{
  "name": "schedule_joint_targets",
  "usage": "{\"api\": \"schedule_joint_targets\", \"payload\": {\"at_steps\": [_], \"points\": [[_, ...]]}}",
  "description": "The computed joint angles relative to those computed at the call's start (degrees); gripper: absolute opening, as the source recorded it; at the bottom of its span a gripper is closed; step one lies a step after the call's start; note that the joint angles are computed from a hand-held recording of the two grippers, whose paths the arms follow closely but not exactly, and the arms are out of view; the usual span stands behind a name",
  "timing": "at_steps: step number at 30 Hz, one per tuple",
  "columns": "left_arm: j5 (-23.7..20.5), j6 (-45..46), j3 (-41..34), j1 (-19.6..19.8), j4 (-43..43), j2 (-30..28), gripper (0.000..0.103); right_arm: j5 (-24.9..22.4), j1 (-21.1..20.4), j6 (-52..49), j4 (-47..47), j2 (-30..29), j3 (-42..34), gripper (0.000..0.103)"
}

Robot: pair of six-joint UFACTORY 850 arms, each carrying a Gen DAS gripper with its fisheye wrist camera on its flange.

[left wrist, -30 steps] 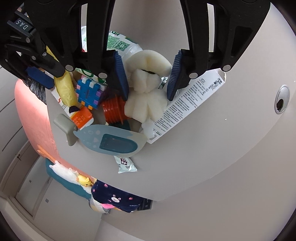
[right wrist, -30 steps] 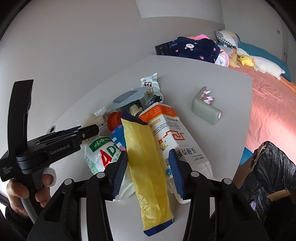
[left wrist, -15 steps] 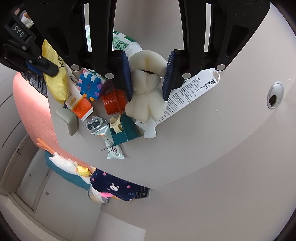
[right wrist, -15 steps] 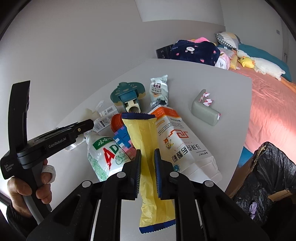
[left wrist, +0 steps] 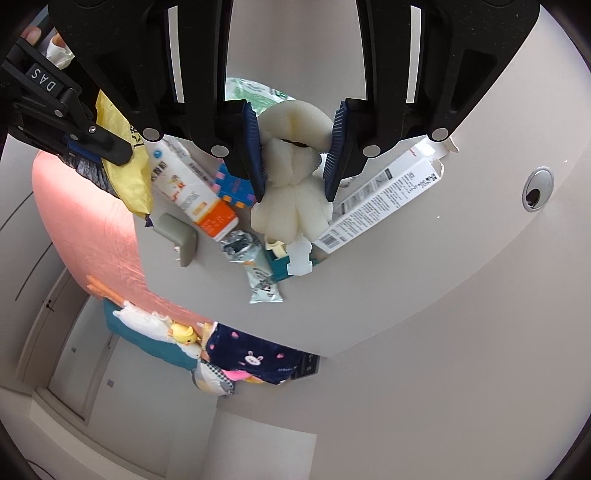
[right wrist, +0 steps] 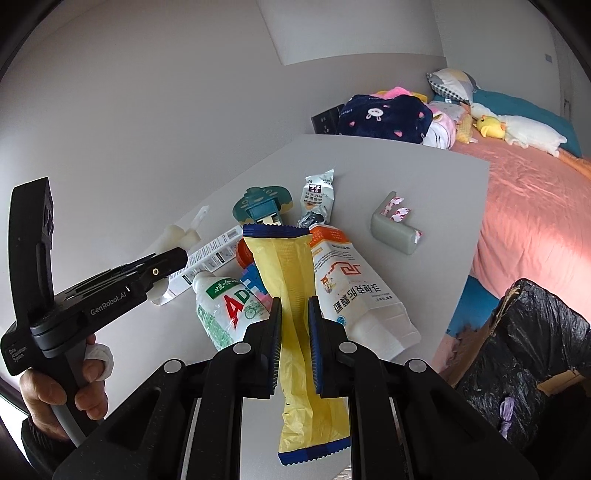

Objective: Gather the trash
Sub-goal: 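Grasp the white foam piece with the left gripper while the right gripper grasps the yellow wrapper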

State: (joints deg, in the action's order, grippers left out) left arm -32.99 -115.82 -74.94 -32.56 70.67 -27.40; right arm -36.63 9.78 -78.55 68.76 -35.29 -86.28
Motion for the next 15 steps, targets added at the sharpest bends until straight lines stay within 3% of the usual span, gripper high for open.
{"api": "schedule_joint_targets", "payload": {"at_steps": [15], "points": [[0.4, 3.2, -6.1, -4.3, -0.8, -3.2, 0.031, -1.2, -4.6, -5.7, 5.2, 4.6, 5.4, 0.015]]}}
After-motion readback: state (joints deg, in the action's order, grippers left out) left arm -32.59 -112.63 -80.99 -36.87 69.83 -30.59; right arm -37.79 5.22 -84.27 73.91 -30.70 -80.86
